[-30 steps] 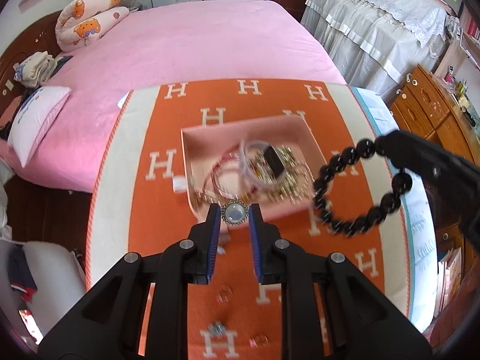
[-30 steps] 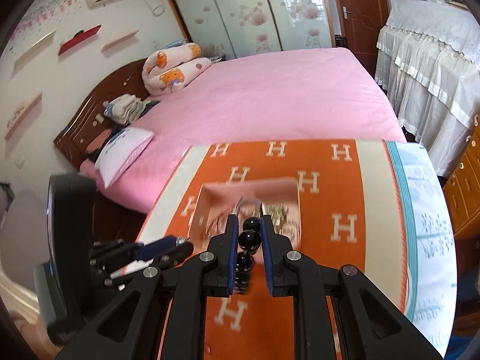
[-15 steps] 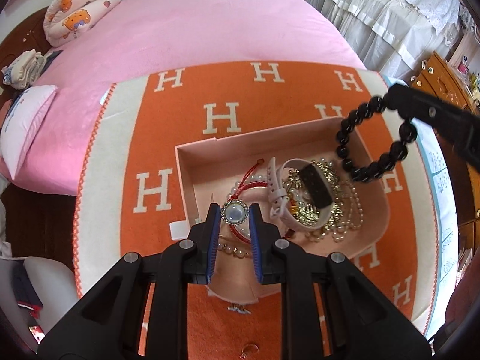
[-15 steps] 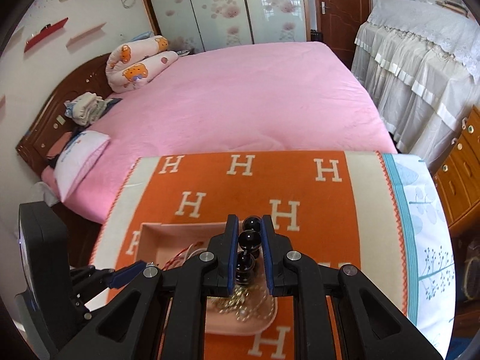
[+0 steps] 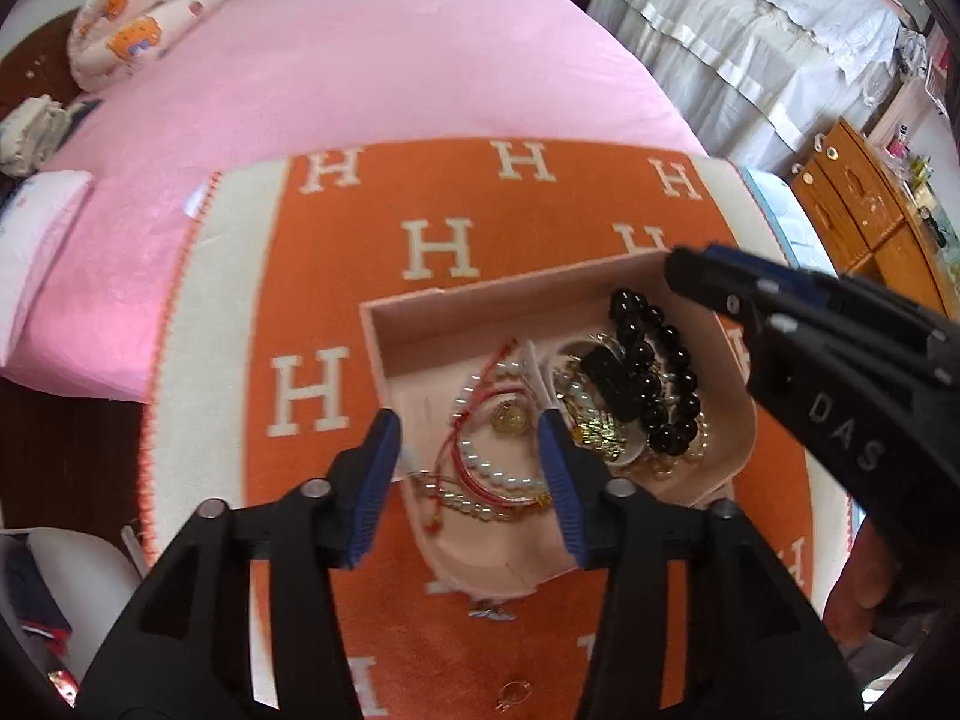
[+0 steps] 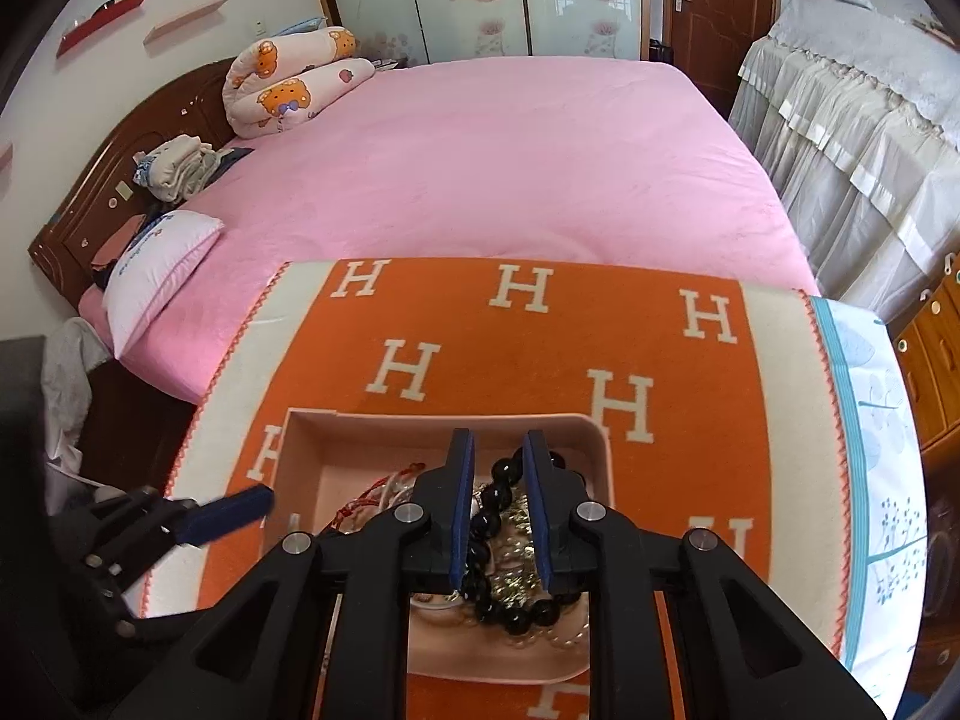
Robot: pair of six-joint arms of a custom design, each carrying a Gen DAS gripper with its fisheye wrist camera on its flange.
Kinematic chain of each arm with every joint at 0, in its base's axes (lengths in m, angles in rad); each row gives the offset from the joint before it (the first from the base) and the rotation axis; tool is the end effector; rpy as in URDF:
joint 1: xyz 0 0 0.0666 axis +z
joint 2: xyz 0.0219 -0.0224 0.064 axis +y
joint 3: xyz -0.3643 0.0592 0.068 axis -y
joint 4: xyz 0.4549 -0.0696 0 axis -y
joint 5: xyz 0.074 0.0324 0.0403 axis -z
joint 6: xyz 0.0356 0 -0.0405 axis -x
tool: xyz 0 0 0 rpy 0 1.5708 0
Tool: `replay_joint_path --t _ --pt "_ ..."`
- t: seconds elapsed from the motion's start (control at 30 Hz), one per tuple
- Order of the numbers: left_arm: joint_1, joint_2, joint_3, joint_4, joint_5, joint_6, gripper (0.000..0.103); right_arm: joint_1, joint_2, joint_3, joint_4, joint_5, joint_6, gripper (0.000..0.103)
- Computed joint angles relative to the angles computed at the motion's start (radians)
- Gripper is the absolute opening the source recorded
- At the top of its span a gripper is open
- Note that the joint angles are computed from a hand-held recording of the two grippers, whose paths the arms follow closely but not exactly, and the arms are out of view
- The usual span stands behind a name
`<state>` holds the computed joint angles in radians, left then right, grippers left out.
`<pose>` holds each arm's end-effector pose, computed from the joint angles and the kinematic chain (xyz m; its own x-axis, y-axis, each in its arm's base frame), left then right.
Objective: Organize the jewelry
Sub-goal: 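Carry bracelet and brooch into the pink box and open both grippers, then withdraw both grippers from the box and move them toward the rings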
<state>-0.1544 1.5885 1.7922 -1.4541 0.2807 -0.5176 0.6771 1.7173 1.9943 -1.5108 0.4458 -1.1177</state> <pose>0.5673 -0.0987 0.4829 -0.6992 0.5900 -0.4038 0.6674 0.7412 -0.0727 0.4890 0.3729 0.5053 -0.7303 0.4537 -0.5106 0.4625 0.8786 0.1192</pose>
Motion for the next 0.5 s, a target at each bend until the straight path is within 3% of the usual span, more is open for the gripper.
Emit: replay_joint_path --t 0.3,0.5 --pt "0.076 -0.032 0.044 -0.031 0.047 0.016 0.048 0.056 -0.045 -0.031 0.006 -0.004 -0.049 0.017" --pt "0.127 -0.096 0.004 -0.046 0.061 0.003 0.048 0.114 -0.073 -0.051 -0.01 -0.01 -0.095 0.017"
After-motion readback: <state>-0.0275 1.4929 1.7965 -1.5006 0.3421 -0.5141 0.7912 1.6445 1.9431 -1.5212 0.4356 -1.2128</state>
